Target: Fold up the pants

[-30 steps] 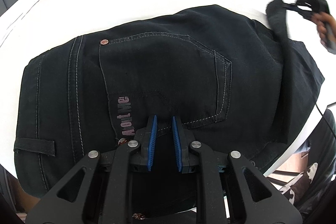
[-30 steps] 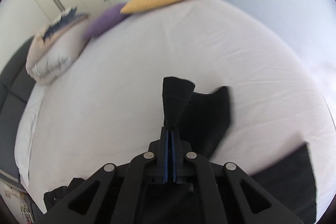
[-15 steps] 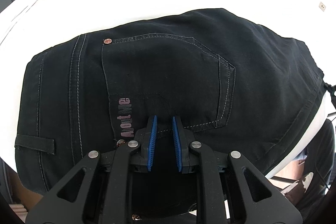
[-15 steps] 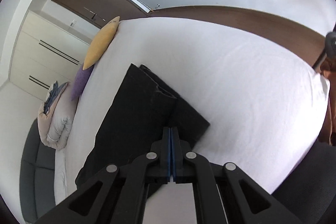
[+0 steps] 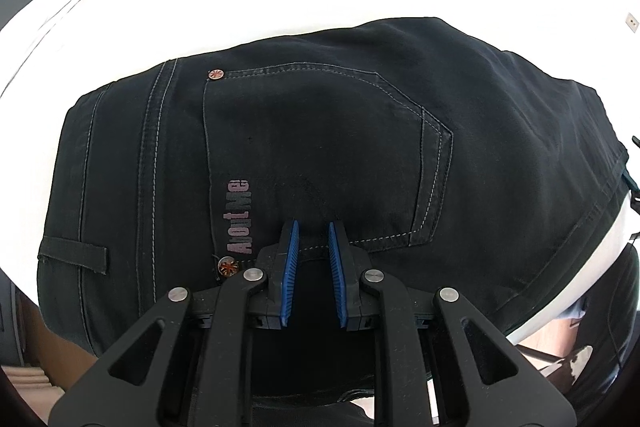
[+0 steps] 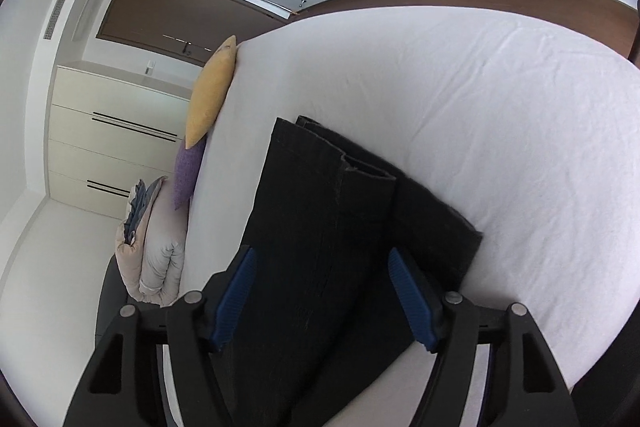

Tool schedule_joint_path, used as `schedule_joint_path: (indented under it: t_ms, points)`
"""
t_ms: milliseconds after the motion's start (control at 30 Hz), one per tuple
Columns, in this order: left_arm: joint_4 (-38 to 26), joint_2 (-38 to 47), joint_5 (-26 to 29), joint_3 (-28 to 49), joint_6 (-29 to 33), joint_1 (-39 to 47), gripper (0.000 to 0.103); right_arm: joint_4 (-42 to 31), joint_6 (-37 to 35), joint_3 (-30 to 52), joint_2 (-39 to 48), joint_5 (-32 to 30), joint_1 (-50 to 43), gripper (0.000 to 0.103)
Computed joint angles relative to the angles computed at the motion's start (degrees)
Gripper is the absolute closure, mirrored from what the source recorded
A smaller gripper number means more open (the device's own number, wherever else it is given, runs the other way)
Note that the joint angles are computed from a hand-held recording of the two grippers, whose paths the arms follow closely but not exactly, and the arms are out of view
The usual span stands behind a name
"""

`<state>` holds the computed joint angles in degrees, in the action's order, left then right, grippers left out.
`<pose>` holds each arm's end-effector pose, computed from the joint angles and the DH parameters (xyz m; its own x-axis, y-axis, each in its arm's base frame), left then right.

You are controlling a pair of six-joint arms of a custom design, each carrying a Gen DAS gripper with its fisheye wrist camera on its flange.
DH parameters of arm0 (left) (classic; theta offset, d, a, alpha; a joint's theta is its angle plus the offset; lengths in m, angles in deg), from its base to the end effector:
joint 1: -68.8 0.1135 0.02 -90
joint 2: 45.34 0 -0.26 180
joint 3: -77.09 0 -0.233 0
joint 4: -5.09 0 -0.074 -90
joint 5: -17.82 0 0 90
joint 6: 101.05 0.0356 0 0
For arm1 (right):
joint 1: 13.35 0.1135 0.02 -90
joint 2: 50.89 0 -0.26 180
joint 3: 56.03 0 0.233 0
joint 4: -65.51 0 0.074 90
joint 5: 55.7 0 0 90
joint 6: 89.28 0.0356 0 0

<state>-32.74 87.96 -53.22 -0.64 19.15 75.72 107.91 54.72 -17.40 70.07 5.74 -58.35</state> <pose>0.4350 0.0411 0.0822 -0.7990 0.3822 -0.4641 0.4678 0.8802 -0.0805 0.1998 -0.1758 0.0380 0.0260 0.9789 -0.2025 0.5799 0.1502 0.8007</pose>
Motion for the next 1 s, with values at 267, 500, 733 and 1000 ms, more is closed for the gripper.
schedule_joint_path:
  t_ms: [267,500,733,1000]
  points:
    - [-2.7,1.9,3.1,3.1,1.9,2.2,0.088,-2.8,-4.3,4.3,4.5,1.5,0.2,0.1]
    - [-4.1,2.6,3.4,4.6,4.4,2.7,0.088,0.4,-9.4,-2.9,2.0,0.1,-4.3,0.101]
    - [-4.4,2.2,2.2,4.6,6.1,2.0,0.088,1.4,-10.5,-4.5,2.2,-2.5,-6.8,0.101]
    - [-5.3,1.7,3.9,4.1,7.4,3.3,0.088,0.1,-12.9,-3.0,3.6,-8.2,-11.8,0.102]
